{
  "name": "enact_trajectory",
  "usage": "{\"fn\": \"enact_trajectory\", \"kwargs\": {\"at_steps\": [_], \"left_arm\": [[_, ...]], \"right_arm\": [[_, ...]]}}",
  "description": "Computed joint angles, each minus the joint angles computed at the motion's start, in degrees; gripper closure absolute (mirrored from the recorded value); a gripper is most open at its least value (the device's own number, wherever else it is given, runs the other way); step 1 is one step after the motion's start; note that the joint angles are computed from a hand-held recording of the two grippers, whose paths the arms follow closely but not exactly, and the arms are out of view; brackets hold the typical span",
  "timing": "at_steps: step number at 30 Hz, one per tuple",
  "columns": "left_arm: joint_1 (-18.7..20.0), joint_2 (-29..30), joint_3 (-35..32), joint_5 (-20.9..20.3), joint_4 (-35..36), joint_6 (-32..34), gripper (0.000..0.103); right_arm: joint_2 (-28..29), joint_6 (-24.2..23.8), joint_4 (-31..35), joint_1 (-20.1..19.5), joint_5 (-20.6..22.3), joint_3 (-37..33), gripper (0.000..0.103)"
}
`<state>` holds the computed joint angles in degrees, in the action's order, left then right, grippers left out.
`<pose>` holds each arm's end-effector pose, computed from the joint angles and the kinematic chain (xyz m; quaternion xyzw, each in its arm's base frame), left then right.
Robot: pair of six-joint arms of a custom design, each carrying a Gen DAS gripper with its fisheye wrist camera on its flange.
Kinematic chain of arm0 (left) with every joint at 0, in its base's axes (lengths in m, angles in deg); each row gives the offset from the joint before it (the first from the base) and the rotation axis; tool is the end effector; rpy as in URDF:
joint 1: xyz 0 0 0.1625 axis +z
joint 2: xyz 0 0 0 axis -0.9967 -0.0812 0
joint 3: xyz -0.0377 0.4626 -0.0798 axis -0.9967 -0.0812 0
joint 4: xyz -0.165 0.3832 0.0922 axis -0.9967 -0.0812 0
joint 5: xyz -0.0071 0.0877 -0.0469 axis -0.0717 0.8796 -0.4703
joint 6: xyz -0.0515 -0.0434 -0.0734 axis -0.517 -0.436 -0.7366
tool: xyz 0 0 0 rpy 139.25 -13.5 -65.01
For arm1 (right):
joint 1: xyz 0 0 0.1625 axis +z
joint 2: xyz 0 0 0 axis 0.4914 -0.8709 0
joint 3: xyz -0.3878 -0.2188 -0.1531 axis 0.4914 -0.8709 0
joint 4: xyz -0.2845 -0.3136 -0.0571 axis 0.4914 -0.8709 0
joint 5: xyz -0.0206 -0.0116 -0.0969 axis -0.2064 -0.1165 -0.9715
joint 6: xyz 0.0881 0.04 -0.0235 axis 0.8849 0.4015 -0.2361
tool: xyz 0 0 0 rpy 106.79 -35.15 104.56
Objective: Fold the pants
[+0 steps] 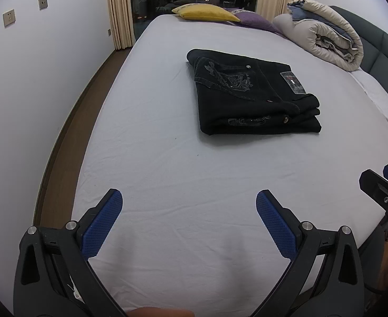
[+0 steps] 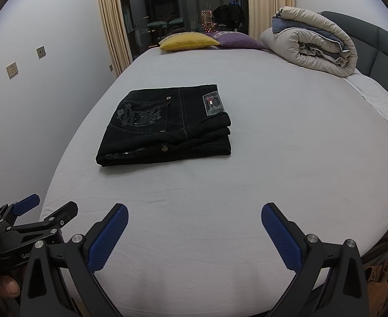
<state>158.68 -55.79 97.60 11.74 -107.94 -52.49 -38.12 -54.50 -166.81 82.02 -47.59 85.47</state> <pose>-0.0354 -0.8296 0.3128 0.1072 0.8753 -0.3107 0.3548 0.3530 -0.7186 -0.0025 0.1586 -0.8618 0.3557 0.3249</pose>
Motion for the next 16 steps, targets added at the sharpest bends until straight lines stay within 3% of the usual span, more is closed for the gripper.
{"fn": "enact_trajectory", "kwargs": {"at_steps": [16], "left_arm": [[-0.1,0.3,-0.3,1.3,-0.9,0.8,0.000]], "right_arm": [[-0.3,0.3,0.5,-0.1,0.2,0.1,0.000]]}}
